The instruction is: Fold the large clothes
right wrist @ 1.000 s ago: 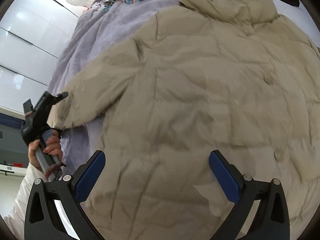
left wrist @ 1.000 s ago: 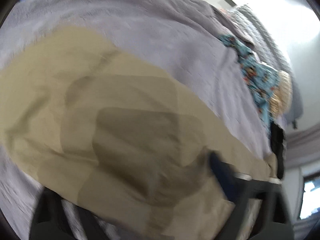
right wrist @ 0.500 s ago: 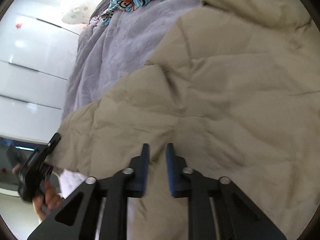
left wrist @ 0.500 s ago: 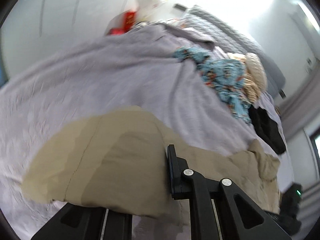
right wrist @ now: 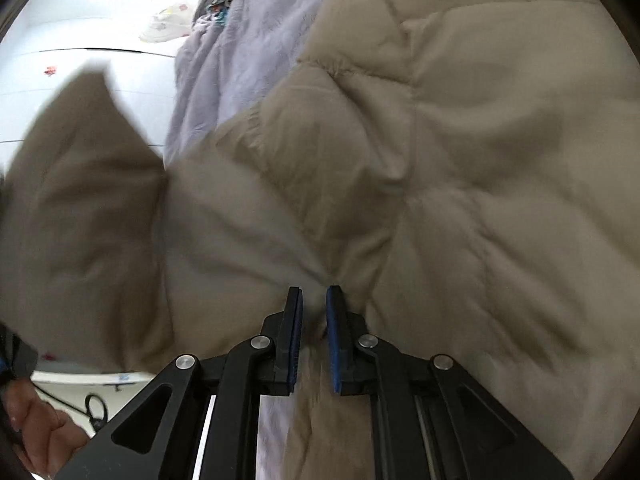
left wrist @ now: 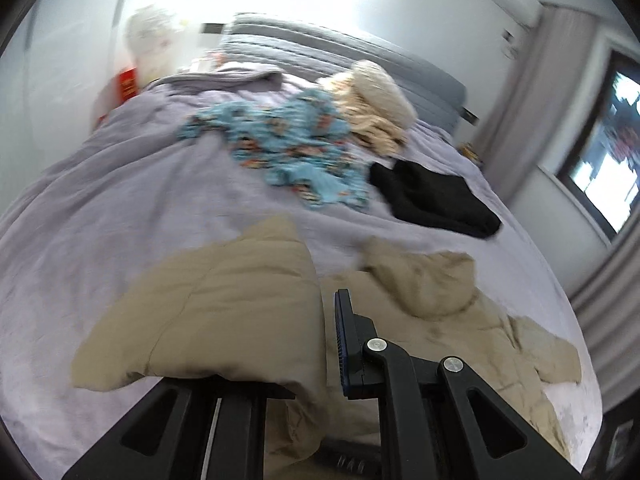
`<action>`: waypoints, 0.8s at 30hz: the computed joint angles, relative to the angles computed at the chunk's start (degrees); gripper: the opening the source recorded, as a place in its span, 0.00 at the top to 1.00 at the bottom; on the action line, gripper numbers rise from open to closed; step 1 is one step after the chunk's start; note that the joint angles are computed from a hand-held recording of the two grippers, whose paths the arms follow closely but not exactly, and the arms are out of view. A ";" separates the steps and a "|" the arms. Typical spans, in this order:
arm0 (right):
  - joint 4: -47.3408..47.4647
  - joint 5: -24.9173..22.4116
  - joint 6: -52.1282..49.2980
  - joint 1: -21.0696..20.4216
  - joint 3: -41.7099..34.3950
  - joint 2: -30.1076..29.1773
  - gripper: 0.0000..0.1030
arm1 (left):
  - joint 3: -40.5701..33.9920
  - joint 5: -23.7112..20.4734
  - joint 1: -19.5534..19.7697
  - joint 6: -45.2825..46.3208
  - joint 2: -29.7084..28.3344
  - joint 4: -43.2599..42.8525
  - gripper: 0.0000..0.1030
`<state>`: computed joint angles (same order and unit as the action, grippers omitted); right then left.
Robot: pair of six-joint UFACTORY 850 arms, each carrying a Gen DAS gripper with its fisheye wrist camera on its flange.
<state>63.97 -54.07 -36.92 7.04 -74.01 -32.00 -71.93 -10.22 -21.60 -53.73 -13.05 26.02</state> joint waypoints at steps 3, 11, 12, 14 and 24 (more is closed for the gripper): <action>-4.51 1.14 -0.06 -3.32 2.84 4.34 0.88 | -8.23 -3.61 -4.90 -2.97 -6.49 5.84 0.86; -23.11 7.30 2.82 -17.39 6.18 12.08 0.89 | -31.21 -19.37 -14.68 8.87 -28.10 1.06 0.85; -24.53 7.46 3.04 -18.66 6.25 12.28 0.89 | -32.74 -20.72 -15.15 10.03 -30.05 -0.48 0.85; -26.72 7.54 3.57 -21.27 6.07 12.17 0.89 | -35.29 -24.03 -16.20 9.76 -32.93 0.09 0.85; -23.83 7.66 1.15 -23.83 4.99 9.73 0.85 | -27.85 -21.57 -18.94 10.18 -27.78 1.97 0.22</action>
